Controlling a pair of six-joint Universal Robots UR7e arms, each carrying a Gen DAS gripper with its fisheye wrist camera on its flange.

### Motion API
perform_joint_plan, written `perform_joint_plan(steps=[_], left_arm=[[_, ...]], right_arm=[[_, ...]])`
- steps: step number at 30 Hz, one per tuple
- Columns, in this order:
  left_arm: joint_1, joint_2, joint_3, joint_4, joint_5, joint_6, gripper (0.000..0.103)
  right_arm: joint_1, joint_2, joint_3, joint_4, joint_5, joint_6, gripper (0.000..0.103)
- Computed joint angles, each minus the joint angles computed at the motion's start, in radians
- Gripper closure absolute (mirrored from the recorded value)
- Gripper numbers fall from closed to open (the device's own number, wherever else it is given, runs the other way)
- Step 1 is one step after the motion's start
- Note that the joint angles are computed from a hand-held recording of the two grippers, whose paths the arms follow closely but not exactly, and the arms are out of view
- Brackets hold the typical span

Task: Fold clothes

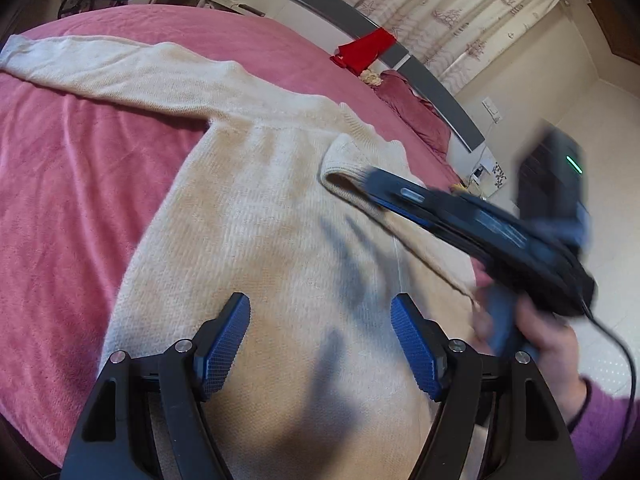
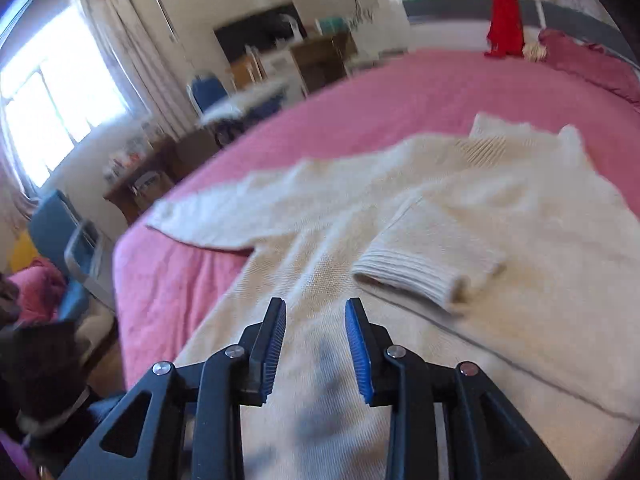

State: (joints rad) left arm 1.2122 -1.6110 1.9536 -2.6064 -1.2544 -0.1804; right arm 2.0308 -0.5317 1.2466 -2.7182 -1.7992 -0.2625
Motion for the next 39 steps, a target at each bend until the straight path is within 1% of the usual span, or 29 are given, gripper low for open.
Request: perform_joint_plan(steps=[1, 2, 5, 6, 7, 10, 12, 13, 14, 15, 16, 18, 20, 21, 23, 26, 27, 29, 32, 34, 35, 37, 39], left_arm=[[-0.003, 0.012, -0.01, -0.007, 0.001, 0.001, 0.029], [-0.008, 0.029, -0.025, -0.011, 0.005, 0.005, 0.029], [-0.028, 0.109, -0.092, -0.034, 0.004, 0.057, 0.029], [-0.035, 0.147, -0.125, -0.028, -0.005, 0.081, 0.029], [-0.042, 0.19, -0.164, -0.011, -0.016, 0.105, 0.029], [-0.063, 0.315, -0.273, 0.052, -0.059, 0.167, 0.029], [-0.071, 0.381, -0.328, 0.076, -0.093, 0.197, 0.029], [-0.074, 0.41, -0.352, 0.082, -0.103, 0.21, 0.029], [-0.075, 0.438, -0.377, 0.087, -0.101, 0.213, 0.029], [-0.074, 0.465, -0.402, 0.091, -0.094, 0.211, 0.029], [-0.07, 0.486, -0.424, 0.089, -0.081, 0.205, 0.029], [-0.058, 0.521, -0.468, 0.081, -0.051, 0.191, 0.029], [-0.043, 0.531, -0.491, 0.047, -0.015, 0.19, 0.029], [-0.036, 0.528, -0.495, 0.025, 0.015, 0.192, 0.029], [-0.025, 0.517, -0.5, -0.019, 0.083, 0.204, 0.029], [-0.009, 0.48, -0.491, -0.056, 0.222, 0.221, 0.029], [0.0, 0.466, -0.491, -0.054, 0.267, 0.215, 0.029], [0.021, 0.436, -0.491, -0.024, 0.311, 0.164, 0.029], [0.037, 0.387, -0.452, -0.037, 0.351, 0.078, 0.029], [0.029, 0.367, -0.417, -0.08, 0.341, 0.078, 0.029], [0.023, 0.359, -0.399, -0.102, 0.332, 0.083, 0.029], [-0.001, 0.368, -0.385, -0.126, 0.307, 0.158, 0.029], [-0.026, 0.391, -0.388, -0.129, 0.276, 0.246, 0.029]], right_arm=[[-0.007, -0.034, 0.048, -0.057, 0.004, -0.004, 0.072], [-0.017, -0.087, 0.13, -0.124, -0.002, 0.003, 0.072], [-0.069, -0.165, 0.23, -0.247, -0.113, 0.079, 0.071], [-0.092, -0.185, 0.246, -0.263, -0.161, 0.121, 0.071], [-0.115, -0.2, 0.25, -0.267, -0.167, 0.151, 0.069], [-0.185, -0.241, 0.247, -0.266, -0.175, 0.243, 0.069], [-0.206, -0.263, 0.243, -0.257, -0.158, 0.234, 0.069], [-0.216, -0.256, 0.227, -0.24, -0.164, 0.231, 0.069], [-0.226, -0.249, 0.209, -0.223, -0.169, 0.23, 0.069], [-0.236, -0.249, 0.202, -0.192, -0.169, 0.245, 0.069], [-0.247, -0.249, 0.194, -0.162, -0.168, 0.26, 0.072], [-0.259, -0.257, 0.218, -0.192, -0.141, 0.267, 0.073], [-0.254, -0.256, 0.227, -0.216, -0.139, 0.26, 0.073], [-0.252, -0.255, 0.231, -0.228, -0.138, 0.256, 0.073], [-0.245, -0.239, 0.222, -0.238, -0.161, 0.228, 0.073], [-0.232, -0.221, 0.21, -0.245, -0.196, 0.192, 0.073], [-0.23, -0.219, 0.209, -0.247, -0.203, 0.185, 0.073], [-0.225, -0.213, 0.205, -0.249, -0.218, 0.176, 0.073], [-0.217, -0.204, 0.189, -0.23, -0.241, 0.171, 0.072], [-0.208, -0.202, 0.169, -0.185, -0.256, 0.174, 0.071], [-0.202, -0.21, 0.176, -0.192, -0.258, 0.169, 0.072], [-0.191, -0.227, 0.19, -0.207, -0.26, 0.158, 0.071], [-0.178, -0.229, 0.198, -0.244, -0.259, 0.127, 0.071]])
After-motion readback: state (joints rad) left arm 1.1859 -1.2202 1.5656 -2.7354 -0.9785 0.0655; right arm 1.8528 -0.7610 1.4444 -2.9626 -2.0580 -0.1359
